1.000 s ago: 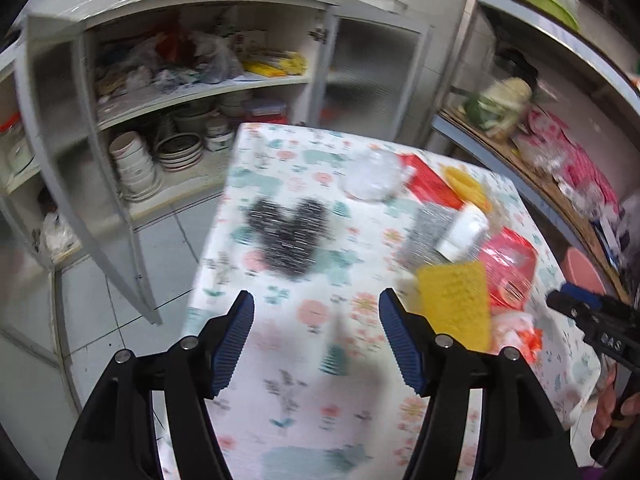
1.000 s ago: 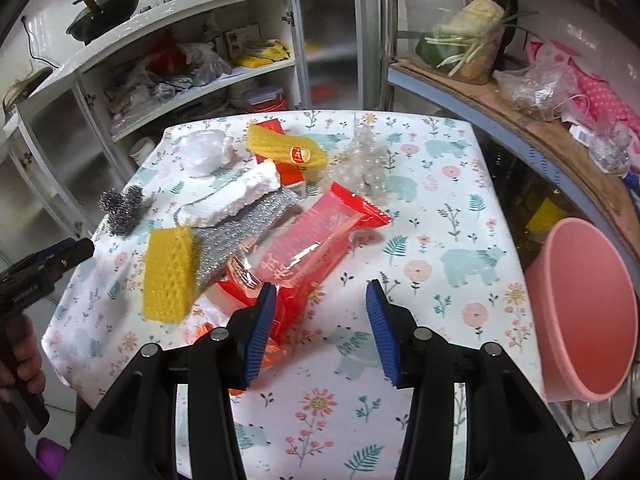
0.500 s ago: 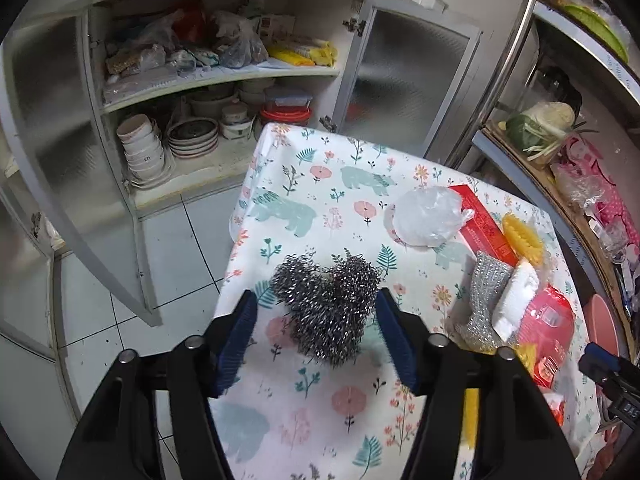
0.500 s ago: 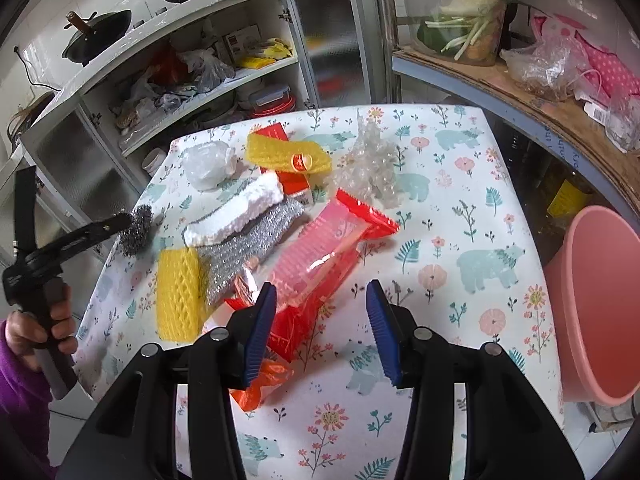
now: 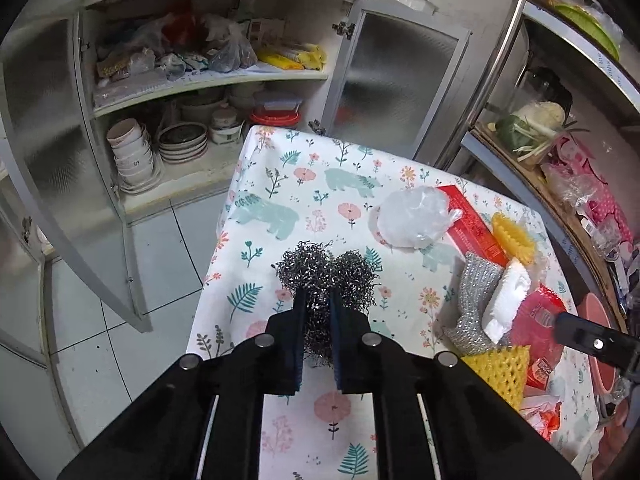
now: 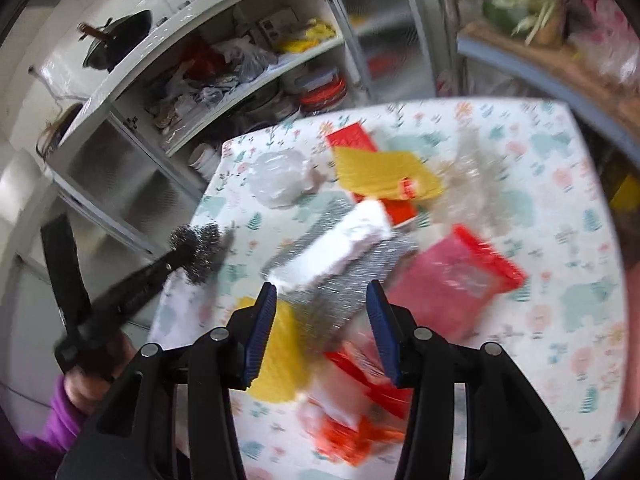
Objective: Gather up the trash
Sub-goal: 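Grasp the steel wool scrubber with the left tool while the right tool grasps the white foam strip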
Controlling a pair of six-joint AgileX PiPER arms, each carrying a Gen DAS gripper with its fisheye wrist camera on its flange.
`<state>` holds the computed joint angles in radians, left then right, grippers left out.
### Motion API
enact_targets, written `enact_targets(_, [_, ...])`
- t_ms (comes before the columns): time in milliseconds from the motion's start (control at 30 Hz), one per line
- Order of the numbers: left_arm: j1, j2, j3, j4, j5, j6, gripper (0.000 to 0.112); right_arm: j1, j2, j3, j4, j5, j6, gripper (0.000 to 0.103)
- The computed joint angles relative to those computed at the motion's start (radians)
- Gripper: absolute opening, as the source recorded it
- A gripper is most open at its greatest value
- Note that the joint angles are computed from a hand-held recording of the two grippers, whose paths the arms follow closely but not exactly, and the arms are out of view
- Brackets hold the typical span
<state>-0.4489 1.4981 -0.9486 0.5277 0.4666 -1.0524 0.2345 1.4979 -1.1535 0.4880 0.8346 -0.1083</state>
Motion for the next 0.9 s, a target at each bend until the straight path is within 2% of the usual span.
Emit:
enact_targets(167, [-0.029, -0.015, 0.006, 0.091, 0.014, -0.070, 0.010, 0.015, 0.084, -0.074, 0.020, 0.031, 0.090, 0.047])
enact_targets(400, [-0.055, -0.019, 0.011, 0.166, 0.026, -0.125, 0.010, 0.075, 0.164, -0.161, -0.121, 0.033, 0.323, 0.047])
enact_targets(533, [-0.064, -0.021, 0.019, 0.204, 0.024, -0.156, 0.010, 0.094, 0.199, -0.176, -0.175, 0.024, 0.431, 0.047])
enact_targets(667, [-0.067, -0.028, 0.030, 0.216, 0.014, -0.167, 0.010, 0.090, 0.223, -0.158, -0.173, 0.000, 0.458, 0.047])
enact_targets(700, [-0.066, -0.030, 0.033, 0.215, 0.012, -0.166, 0.010, 0.088, 0.223, -0.145, -0.170, -0.010, 0.454, 0.035])
enact_targets(767, [-0.064, -0.033, 0.036, 0.216, 0.009, -0.166, 0.010, 0.083, 0.213, -0.118, -0.154, -0.030, 0.436, 0.026])
enact_targets(800, [-0.065, -0.036, 0.038, 0.221, 0.010, -0.171, 0.010, 0.080, 0.207, -0.112, -0.145, -0.034, 0.422, 0.018])
enact_targets(833, [-0.064, -0.037, 0.038, 0.222, 0.010, -0.171, 0.010, 0.077, 0.198, -0.104, -0.135, -0.038, 0.403, 0.013])
enact_targets(900, [-0.066, -0.042, 0.037, 0.225, 0.016, -0.174, 0.010, 0.080, 0.170, -0.087, -0.139, -0.051, 0.380, 0.013])
